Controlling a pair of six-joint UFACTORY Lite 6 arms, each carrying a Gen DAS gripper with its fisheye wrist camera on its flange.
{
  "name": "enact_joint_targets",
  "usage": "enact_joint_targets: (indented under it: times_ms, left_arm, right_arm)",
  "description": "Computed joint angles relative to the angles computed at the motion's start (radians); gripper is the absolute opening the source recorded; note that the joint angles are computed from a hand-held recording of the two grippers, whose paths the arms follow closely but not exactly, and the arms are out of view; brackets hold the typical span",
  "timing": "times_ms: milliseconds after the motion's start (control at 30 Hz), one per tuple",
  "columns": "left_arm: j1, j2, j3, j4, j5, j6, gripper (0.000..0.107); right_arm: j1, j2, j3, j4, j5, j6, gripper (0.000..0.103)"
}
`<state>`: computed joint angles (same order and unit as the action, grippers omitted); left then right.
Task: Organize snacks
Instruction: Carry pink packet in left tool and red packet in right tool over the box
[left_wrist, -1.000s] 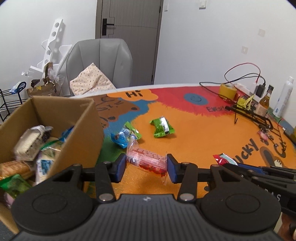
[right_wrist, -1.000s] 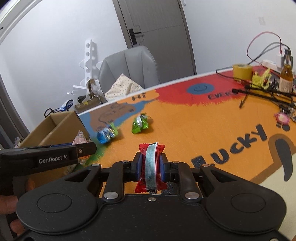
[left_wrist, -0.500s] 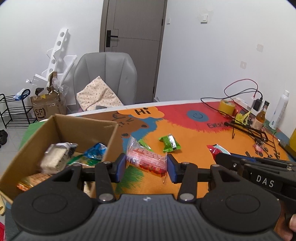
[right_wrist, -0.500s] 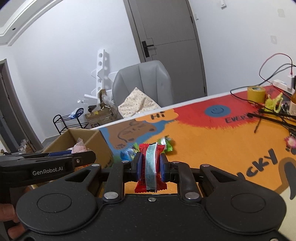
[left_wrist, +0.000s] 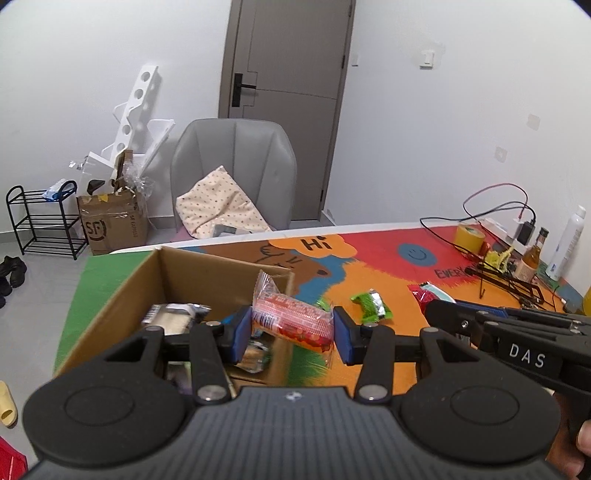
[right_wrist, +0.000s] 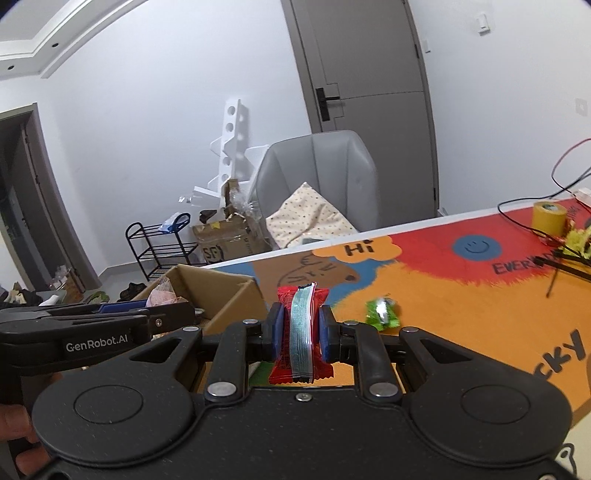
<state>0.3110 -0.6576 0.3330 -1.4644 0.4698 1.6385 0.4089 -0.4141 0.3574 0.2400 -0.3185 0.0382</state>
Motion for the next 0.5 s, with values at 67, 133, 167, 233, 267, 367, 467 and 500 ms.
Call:
enact_joint_targets:
  times_ms: [67, 133, 167, 233, 267, 367, 467, 500]
  left_arm:
    - [0.064, 0.024, 0.017, 0.002, 0.049, 0.028, 0.045]
    - [0.117, 0.055, 0.038, -0.002, 0.087, 0.058, 0.045]
    - [0.141, 0.070, 0.047, -0.004, 0.104, 0.072, 0.045]
    - [0.191, 0.109, 0.070, -0.006, 0.139, 0.103, 0.045]
    - [0.217, 0.131, 0.082, -0.009, 0.158, 0.121, 0.045]
    - [0.274, 0.192, 0.115, -0.023, 0.191, 0.162, 0.045]
    - [0.315, 0.251, 0.152, -0.038, 0.214, 0.193, 0.045]
    - [0.327, 0.271, 0.163, -0.043, 0.221, 0.203, 0.045]
  right_arm:
    - [0.032, 0.033, 0.028, 0.066, -0.012, -0.054, 0.018]
    - [0.059, 0.066, 0.055, 0.114, -0.024, -0.092, 0.018]
    - [0.077, 0.080, 0.067, 0.151, -0.029, -0.121, 0.018]
    - [0.101, 0.114, 0.095, 0.184, -0.040, -0.148, 0.018]
    - [0.115, 0.128, 0.108, 0.207, -0.045, -0.166, 0.018]
    - [0.140, 0.174, 0.147, 0.230, -0.056, -0.186, 0.018]
    - [0.168, 0.223, 0.188, 0.252, -0.065, -0.202, 0.018]
    - [0.176, 0.239, 0.203, 0.263, -0.067, -0.212, 0.018]
